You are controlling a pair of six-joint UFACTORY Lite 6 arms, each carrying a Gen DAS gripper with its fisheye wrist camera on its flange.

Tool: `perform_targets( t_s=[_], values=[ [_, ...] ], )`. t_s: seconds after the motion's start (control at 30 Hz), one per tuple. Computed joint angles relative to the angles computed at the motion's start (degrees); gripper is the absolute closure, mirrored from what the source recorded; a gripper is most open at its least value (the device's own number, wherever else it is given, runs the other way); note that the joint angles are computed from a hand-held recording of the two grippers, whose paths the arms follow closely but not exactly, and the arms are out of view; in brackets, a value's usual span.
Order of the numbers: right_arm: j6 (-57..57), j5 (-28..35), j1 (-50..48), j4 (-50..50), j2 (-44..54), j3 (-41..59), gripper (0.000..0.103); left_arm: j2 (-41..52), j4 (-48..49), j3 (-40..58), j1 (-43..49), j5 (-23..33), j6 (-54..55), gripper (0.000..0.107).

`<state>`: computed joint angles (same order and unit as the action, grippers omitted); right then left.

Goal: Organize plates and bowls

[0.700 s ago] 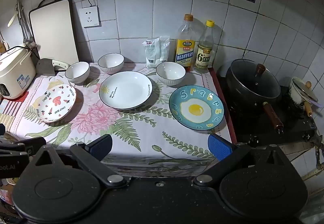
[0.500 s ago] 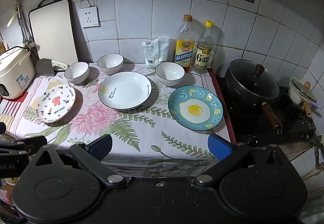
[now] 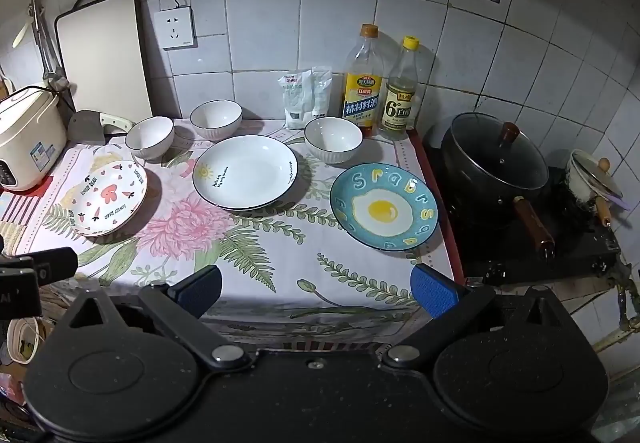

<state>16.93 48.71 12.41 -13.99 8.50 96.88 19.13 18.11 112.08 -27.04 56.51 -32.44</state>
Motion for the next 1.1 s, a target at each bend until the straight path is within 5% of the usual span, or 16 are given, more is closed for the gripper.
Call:
perform_targets(
  t_s=[1.1],
  values=[
    [2.4,-0.9,1.4,-1.9,-1.0,-2.9,0.001,-5.2,6.6,-9.5,-0.5,-5.8,-1.3,0.004]
  ],
)
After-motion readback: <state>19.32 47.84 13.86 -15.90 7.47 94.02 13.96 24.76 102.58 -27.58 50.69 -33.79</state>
